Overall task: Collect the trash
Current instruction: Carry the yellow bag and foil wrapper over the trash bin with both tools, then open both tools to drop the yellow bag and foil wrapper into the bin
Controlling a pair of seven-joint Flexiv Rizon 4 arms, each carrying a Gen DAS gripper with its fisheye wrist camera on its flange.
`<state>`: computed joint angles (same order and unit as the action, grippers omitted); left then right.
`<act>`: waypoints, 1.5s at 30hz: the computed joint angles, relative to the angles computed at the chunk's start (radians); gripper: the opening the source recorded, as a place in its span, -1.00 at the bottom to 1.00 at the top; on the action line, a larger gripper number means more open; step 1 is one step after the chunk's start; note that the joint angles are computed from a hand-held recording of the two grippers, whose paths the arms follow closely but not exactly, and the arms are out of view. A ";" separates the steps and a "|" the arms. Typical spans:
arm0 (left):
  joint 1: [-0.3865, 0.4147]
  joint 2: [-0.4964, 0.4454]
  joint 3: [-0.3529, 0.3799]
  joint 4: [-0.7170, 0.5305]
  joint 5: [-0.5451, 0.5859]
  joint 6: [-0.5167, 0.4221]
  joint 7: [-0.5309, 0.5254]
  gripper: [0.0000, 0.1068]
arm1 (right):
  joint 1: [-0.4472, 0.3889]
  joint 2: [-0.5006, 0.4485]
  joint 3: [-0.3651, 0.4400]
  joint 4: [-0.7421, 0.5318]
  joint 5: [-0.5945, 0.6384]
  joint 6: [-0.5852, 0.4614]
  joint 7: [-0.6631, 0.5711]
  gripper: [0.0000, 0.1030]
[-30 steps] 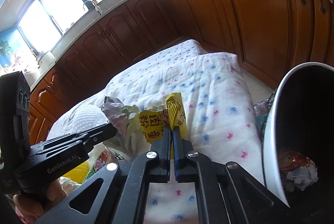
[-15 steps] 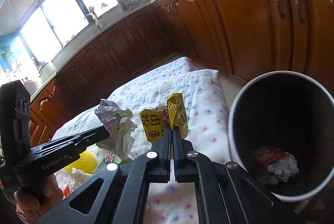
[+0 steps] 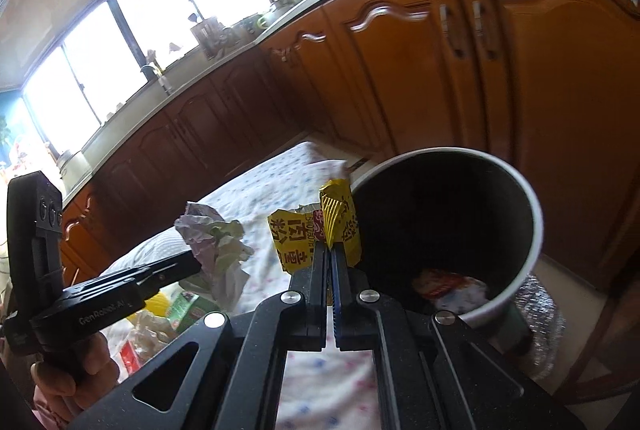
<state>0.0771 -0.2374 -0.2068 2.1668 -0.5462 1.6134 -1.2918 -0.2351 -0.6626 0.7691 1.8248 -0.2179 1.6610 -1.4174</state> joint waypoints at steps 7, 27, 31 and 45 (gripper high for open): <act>-0.041 -0.025 0.009 -0.038 0.032 -0.019 -0.016 -0.88 | -0.006 0.018 -0.042 0.021 0.014 0.020 0.027 -0.97; -0.192 -0.185 0.153 -0.335 0.220 -0.235 -0.182 -0.87 | 0.112 0.040 -0.248 -0.029 0.012 -0.037 0.081 -0.96; -0.211 -0.228 0.174 -0.406 0.270 -0.290 -0.223 -0.87 | 0.122 0.027 -0.256 -0.066 0.046 -0.082 0.046 -0.91; -0.188 -0.268 0.148 -0.456 0.283 -0.349 -0.242 -0.58 | 0.110 0.022 -0.224 -0.089 0.219 -0.104 -0.066 -0.35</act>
<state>-0.1111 -0.5059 -0.0590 1.7107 -0.2634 1.2640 -1.5337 -0.1253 -0.6404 0.5448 1.7354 0.0011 1.5571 -1.4836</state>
